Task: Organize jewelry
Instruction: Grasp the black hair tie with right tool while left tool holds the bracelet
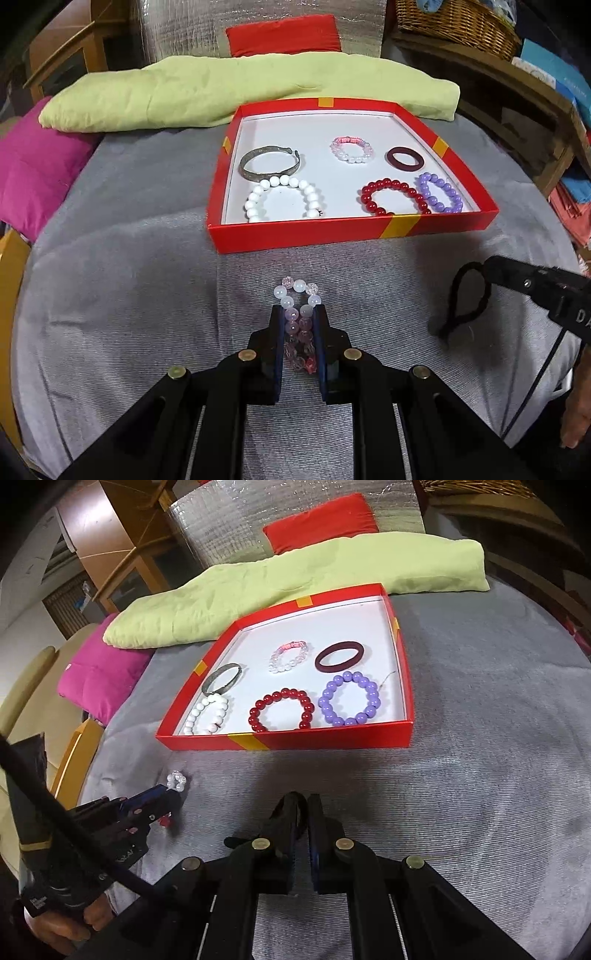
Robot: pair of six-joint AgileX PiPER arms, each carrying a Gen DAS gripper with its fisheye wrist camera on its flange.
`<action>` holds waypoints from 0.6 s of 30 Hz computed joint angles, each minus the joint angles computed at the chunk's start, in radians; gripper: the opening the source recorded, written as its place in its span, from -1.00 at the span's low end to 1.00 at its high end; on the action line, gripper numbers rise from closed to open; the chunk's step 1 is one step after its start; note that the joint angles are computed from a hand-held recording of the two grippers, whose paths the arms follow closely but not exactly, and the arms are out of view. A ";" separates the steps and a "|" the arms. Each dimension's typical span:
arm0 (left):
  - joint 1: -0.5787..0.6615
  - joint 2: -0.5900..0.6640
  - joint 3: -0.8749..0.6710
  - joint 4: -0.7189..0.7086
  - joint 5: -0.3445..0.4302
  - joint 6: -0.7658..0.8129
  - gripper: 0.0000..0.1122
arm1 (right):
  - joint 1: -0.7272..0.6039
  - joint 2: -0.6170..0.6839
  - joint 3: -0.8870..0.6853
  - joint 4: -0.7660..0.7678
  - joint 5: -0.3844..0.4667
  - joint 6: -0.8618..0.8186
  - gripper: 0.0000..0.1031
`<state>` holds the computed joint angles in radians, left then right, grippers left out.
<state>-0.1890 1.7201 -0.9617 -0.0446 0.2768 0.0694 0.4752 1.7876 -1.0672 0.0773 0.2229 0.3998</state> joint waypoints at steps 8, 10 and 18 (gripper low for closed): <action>-0.022 -0.033 0.035 0.242 -0.037 -0.252 -0.72 | 0.024 -0.040 0.033 -0.040 -0.052 0.031 -0.88; -0.026 -0.034 0.039 0.282 -0.038 -0.293 -0.72 | 0.034 -0.053 0.044 -0.060 -0.072 0.044 -0.88; -0.029 -0.039 0.047 0.312 -0.045 -0.328 -0.72 | 0.041 -0.052 0.043 0.018 -0.087 -0.031 -0.88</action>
<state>-0.2176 1.6814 -0.9144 0.2675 0.2314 -0.2590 0.5164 1.7358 -1.0242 0.0955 0.1364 0.3687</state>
